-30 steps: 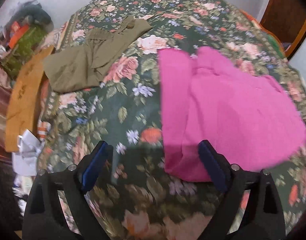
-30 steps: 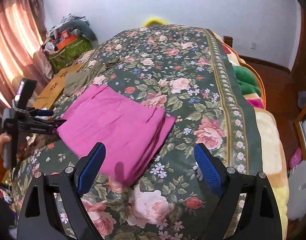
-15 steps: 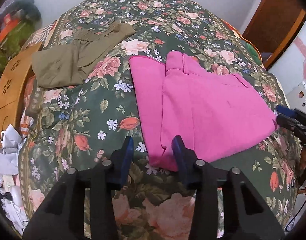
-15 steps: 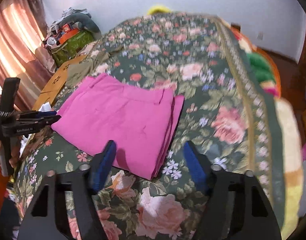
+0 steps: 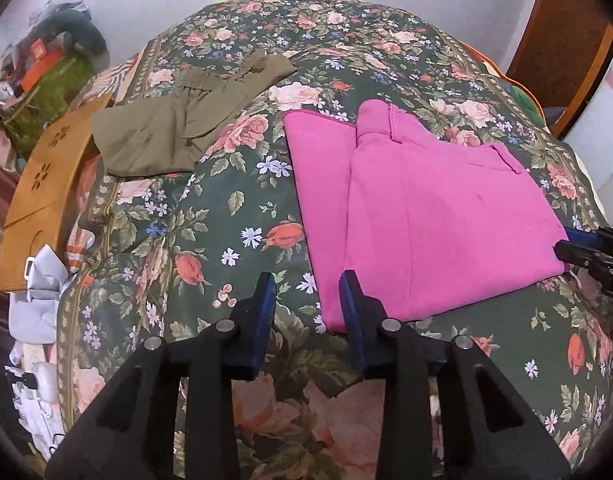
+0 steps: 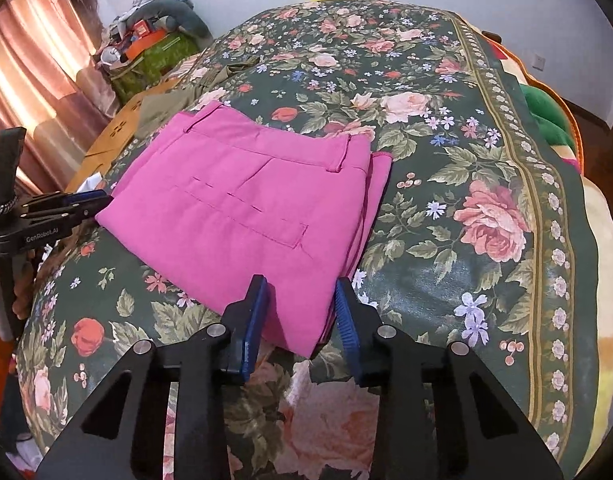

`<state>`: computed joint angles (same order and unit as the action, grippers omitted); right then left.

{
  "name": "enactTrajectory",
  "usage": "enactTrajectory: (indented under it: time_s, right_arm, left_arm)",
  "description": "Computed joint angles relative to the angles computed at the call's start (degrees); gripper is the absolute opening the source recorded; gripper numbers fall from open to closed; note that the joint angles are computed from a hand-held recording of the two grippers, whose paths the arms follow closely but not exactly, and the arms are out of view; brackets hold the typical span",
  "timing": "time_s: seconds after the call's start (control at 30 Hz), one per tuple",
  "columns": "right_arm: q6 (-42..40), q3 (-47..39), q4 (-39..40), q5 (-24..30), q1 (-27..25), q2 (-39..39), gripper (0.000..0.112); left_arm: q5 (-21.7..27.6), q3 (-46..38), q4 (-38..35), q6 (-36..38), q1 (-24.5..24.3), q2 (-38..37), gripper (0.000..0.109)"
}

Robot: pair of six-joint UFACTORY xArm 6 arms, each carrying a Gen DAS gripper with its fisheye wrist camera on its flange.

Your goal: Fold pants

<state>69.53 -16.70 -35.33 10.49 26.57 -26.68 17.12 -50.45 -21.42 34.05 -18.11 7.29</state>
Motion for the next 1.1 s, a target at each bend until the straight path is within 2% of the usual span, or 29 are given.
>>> enactTrajectory:
  time_s: [0.2,0.37,0.53,0.73,0.8,0.87,1.03,1.1]
  right_arm:
    - [0.83,0.48,0.93,1.01,0.28,-1.78,0.033]
    - [-0.03,-0.55,0.49,5.03,0.59,-3.93,0.037]
    - [2.2,-1.82,-3.94,6.46,-1.58,-5.45,0.05]
    - [0.89,-3.15,-3.87,3.13,-5.53,-3.1,0.05]
    - [-0.39,-3.67,-3.11,1.5,-6.72,-1.37,0.05]
    - [-3.27,-4.31,-0.49,-0.41,-7.78,1.15,0.05]
    - [-19.93,-5.61,17.76,-3.82,-7.47,7.54,0.05]
    - [-24.31,-6.45,22.45,-4.39,-7.2,9.72,0.05]
  left_arm:
    - [-1.29,0.94,3.86,-1.88,-0.18,-1.11,0.034]
    - [-1.09,0.83,0.54,0.6,-0.77,-2.58,0.034]
    - [0.3,-1.8,-3.88,4.3,-1.93,-2.55,0.035]
    - [2.56,-8.35,-4.06,4.02,-3.55,1.36,0.035]
    - [3.87,-10.66,-4.09,3.93,-4.05,3.04,0.039]
    - [5.02,-13.06,-3.29,3.31,-4.56,5.15,0.042]
    - [9.24,-19.33,-0.26,0.83,-5.54,11.09,0.042]
    - [11.21,-21.42,0.54,-0.16,-5.47,13.14,0.042]
